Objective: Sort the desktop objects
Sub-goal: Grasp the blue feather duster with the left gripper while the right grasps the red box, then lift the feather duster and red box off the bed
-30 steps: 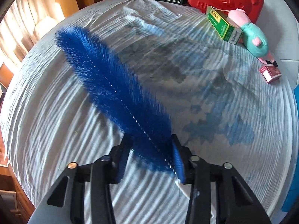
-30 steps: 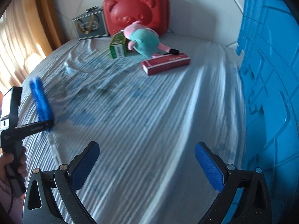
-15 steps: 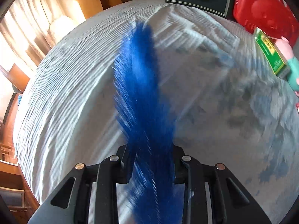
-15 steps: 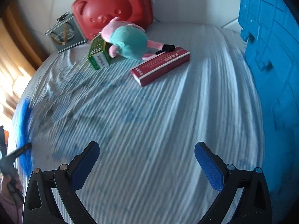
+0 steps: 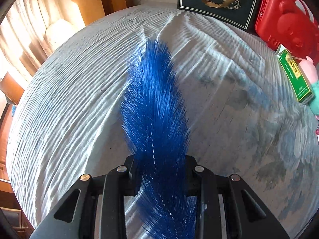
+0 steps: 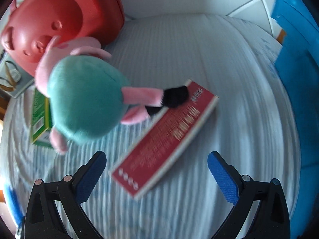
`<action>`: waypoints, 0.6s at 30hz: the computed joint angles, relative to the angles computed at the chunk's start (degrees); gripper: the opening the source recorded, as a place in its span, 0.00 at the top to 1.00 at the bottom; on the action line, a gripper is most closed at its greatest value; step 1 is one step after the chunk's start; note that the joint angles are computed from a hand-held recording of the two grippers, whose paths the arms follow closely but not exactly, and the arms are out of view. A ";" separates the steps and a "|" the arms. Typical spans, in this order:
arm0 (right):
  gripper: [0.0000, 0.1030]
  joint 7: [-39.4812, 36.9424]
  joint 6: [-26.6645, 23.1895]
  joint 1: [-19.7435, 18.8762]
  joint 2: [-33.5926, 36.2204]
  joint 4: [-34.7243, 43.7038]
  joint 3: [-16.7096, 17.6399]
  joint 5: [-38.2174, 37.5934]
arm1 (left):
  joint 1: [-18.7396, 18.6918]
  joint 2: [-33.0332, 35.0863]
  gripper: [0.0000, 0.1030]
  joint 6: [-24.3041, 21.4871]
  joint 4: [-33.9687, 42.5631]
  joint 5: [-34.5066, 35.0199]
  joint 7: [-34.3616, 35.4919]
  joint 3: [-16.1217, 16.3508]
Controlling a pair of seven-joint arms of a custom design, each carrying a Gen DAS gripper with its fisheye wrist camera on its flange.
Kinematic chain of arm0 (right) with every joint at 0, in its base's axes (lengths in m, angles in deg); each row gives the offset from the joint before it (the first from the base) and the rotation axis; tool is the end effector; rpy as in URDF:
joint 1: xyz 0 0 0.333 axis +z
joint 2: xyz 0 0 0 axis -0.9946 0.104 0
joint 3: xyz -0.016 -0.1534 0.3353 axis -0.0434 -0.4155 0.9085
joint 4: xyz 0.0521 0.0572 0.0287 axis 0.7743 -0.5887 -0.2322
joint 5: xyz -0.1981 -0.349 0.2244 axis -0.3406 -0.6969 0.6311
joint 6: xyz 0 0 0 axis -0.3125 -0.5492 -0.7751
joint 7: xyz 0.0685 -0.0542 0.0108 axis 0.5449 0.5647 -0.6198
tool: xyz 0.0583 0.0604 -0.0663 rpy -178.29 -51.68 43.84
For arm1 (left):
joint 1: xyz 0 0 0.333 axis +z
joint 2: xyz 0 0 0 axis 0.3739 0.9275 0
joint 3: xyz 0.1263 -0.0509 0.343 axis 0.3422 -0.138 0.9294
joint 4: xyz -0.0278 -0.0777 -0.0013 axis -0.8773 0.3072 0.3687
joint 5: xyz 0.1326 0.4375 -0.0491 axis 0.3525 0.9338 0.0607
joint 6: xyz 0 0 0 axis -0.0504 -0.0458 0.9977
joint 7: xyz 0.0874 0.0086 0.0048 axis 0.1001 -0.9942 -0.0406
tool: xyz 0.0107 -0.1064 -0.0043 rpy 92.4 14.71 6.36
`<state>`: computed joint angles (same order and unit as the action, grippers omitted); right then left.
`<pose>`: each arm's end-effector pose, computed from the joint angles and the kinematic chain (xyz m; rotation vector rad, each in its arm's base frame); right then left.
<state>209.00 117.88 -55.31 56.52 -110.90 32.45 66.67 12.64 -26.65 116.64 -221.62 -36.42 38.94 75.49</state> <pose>0.7345 0.3819 0.4191 -1.8875 2.1383 -0.2755 0.5224 -0.2083 0.3996 -2.3188 1.4690 -0.3171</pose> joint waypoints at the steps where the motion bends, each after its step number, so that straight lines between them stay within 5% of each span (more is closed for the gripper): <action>1: 0.10 -0.31 -1.26 0.02 0.71 0.90 0.01 -0.04 | 0.06 0.01 0.72 0.20 0.00 -0.45 0.18 0.16; 2: 0.28 -0.93 -1.29 -0.20 0.75 0.79 0.26 0.29 | -0.02 -0.09 0.72 0.10 -0.01 -0.82 0.00 0.08; 8: 0.52 -4.73 -1.14 -0.14 -4.80 -6.49 0.68 -1.25 | -0.64 -0.12 0.72 -2.00 0.52 -1.71 1.95 -0.25; 18: 0.57 -16.38 2.97 -2.59 -24.85 -33.68 7.05 5.08 | -4.36 -4.22 0.77 -2.30 -3.39 -9.84 6.46 -2.01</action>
